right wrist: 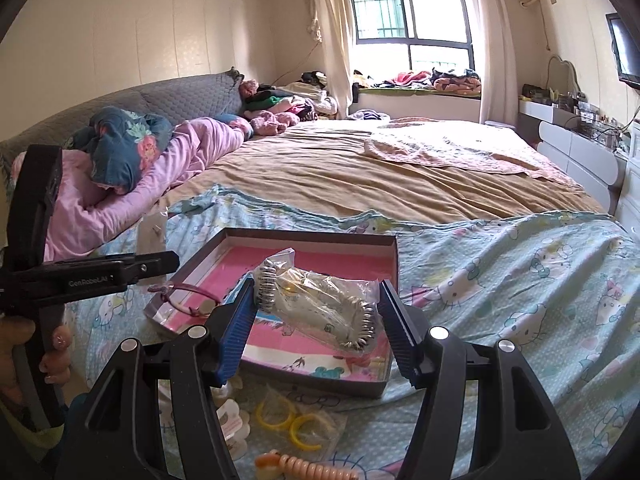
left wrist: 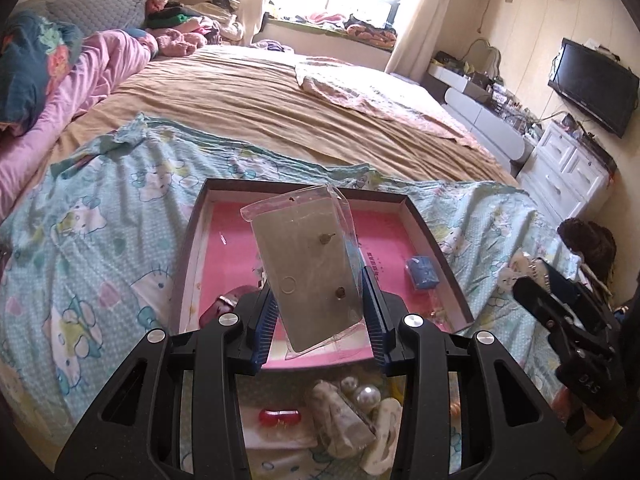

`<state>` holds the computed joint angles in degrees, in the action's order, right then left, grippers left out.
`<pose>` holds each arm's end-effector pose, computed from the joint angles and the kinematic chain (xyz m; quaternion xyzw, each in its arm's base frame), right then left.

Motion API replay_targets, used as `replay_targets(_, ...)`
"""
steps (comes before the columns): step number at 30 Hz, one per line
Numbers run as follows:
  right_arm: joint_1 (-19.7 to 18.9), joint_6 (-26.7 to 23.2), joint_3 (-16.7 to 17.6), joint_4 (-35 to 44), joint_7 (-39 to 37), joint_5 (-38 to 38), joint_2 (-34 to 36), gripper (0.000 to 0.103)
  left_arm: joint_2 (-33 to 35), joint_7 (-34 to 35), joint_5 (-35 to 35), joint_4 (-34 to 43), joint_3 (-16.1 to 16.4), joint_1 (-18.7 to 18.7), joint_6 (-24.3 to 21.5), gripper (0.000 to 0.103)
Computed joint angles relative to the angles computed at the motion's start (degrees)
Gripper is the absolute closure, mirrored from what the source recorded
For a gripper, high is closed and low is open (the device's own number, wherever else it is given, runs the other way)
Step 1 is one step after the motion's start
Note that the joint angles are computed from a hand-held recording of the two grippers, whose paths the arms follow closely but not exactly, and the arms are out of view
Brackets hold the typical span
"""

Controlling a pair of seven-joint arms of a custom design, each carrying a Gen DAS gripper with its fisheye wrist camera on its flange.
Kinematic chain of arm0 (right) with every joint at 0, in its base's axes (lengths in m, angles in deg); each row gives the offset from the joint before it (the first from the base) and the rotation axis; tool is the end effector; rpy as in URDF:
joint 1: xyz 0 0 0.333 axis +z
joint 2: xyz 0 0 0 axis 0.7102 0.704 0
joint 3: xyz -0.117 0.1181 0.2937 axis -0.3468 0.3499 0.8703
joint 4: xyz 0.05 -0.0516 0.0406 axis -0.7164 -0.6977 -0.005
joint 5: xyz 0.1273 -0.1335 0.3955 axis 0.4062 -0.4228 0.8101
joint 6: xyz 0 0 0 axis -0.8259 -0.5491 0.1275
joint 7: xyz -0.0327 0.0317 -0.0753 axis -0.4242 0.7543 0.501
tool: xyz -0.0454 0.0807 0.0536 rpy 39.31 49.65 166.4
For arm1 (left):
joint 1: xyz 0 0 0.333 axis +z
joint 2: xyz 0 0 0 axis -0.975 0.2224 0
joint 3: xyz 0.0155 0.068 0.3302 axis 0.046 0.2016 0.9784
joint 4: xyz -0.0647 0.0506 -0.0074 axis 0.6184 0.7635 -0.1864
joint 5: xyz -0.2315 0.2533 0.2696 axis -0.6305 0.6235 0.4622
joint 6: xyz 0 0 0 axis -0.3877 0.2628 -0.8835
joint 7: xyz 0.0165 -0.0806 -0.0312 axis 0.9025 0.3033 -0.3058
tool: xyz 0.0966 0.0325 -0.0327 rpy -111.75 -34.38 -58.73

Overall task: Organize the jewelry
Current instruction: 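Place the earring card and bagged bracelet into the tray and open both tools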

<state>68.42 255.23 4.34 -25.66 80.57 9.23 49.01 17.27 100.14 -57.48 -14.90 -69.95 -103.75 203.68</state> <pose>0.6767 0.3399 0.5723 -0.7063 0.5039 -0.2320 0.4397 0.6942 -0.4174 0.5735 -0.6618 0.6306 -0.3552 0.1952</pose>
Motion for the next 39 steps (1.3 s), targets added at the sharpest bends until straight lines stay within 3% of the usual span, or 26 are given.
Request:
replay_targets(9, 2.0, -2.8, -3.0, 3.6, 4.0, -4.0, 2.6, 0.044, 2.5, 5.4, -5.6, 1.1, -2.1, 1.9, 0.4, 0.072)
replay_targets(26, 2.7, -12.6, -3.1, 13.7, 4.3, -6.6, 10.8, 0.043, 6.6, 11.5, -11.1, 3.8, -1.8, 2.8, -0.8, 0.072)
replay_targets(39, 3.3, -23.0, -1.9, 23.8, -0.1, -4.0, 18.1, 0.042, 7.2, 11.4, -12.6, 3.9, -1.8, 3.6, -1.6, 0.058)
